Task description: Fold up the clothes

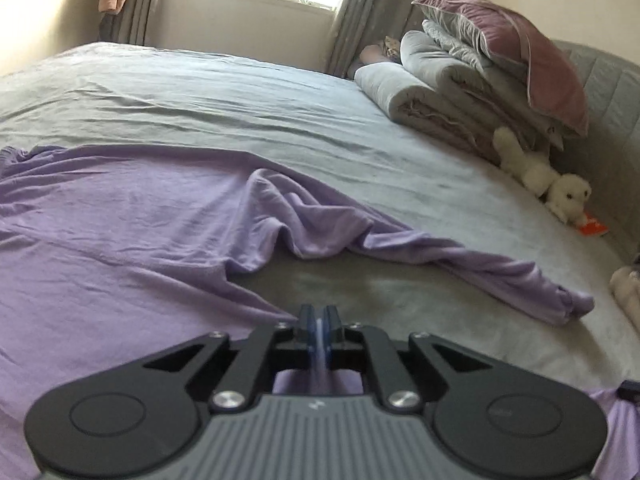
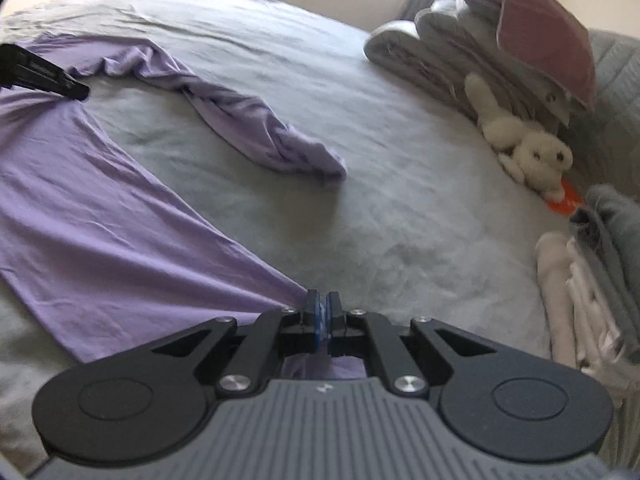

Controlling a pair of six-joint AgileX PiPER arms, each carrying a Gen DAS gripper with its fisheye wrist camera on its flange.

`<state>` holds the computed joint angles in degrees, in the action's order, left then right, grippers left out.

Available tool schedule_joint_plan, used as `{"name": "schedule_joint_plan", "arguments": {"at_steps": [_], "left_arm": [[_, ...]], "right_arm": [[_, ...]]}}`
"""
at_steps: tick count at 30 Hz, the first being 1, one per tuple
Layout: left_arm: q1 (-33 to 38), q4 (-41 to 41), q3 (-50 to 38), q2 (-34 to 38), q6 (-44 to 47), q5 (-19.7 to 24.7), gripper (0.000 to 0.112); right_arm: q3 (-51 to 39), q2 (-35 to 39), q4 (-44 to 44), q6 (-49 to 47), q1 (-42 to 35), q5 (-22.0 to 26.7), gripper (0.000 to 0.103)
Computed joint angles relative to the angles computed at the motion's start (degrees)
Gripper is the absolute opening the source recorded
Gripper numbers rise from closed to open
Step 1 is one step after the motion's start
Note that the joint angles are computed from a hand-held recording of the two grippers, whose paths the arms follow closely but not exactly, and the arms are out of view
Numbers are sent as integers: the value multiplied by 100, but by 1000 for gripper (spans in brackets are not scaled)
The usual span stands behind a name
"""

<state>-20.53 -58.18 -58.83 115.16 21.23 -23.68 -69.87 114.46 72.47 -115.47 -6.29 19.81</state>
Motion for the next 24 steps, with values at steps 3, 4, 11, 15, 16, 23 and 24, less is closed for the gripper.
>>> {"name": "schedule_joint_plan", "arguments": {"at_steps": [3, 4, 11, 15, 16, 23, 24], "left_arm": [[-28, 246, 152, -172, -277, 1, 46], [-66, 273, 210, -246, -274, -25, 46], [-535, 1814, 669, -712, -1162, -71, 59], [-858, 2617, 589, -626, -1659, 119, 59], [-936, 2722, 535, -570, -1692, 190, 59], [-1261, 3753, 0, -91, -2403, 641, 59], [-1293, 3870, -79, -38, -2462, 717, 59]], "right_arm": [[-171, -14, -489, 794, -116, 226, 9], [-239, -29, -644, 1084, -191, 325, 13], [-1208, 220, -1521, 3325, -1036, 1538, 33], [-1875, 586, -1940, 4276, -1485, 2565, 33], [-1940, 629, -1964, 4336, -1554, 2750, 33], [-1900, 658, -2307, 4069, -1517, 3331, 20], [-1801, 612, -2345, 3947, -1452, 3268, 5]]}}
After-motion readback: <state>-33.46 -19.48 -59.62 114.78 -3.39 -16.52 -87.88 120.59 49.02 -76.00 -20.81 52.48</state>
